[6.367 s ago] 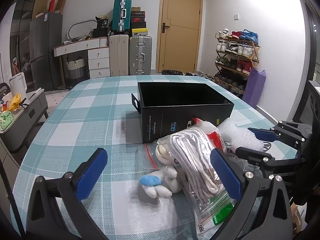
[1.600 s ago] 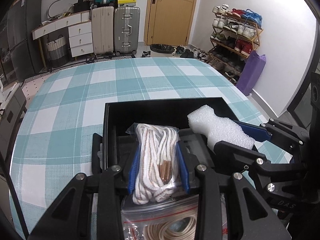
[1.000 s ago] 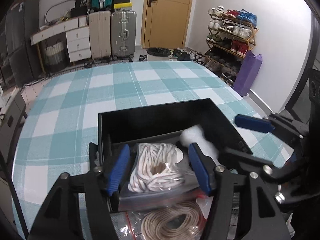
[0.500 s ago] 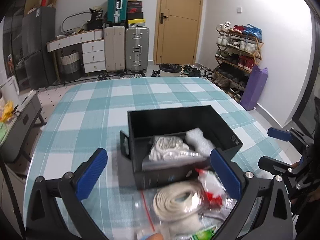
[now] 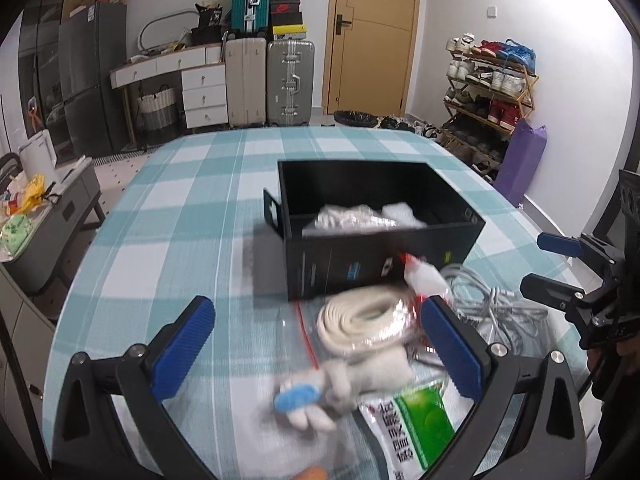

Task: Organize soft objects
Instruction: 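Withdraw both grippers from the box back toward the remaining items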

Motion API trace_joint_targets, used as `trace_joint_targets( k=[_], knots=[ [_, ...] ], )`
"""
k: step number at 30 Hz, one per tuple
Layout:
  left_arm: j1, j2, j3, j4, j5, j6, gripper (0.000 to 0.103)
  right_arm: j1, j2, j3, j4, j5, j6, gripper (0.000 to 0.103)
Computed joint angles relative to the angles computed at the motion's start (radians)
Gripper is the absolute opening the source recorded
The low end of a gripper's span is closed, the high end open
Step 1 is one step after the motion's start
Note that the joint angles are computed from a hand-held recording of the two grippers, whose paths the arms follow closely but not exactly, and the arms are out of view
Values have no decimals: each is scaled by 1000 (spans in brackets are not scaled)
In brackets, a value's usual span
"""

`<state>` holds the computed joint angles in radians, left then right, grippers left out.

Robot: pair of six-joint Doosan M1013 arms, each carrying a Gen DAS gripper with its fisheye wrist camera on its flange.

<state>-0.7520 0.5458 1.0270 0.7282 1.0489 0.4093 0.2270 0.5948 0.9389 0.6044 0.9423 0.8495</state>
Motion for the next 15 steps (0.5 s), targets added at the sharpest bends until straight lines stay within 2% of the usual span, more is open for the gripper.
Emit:
trace_joint_targets(
  k=[9, 15],
  knots=[
    [-14, -5, 25, -11, 2, -36, 103, 11, 5, -8, -54, 62, -34, 103],
    [-22, -7, 42, -10, 1, -64, 103, 17, 17, -17, -96, 81, -1, 103]
  ],
)
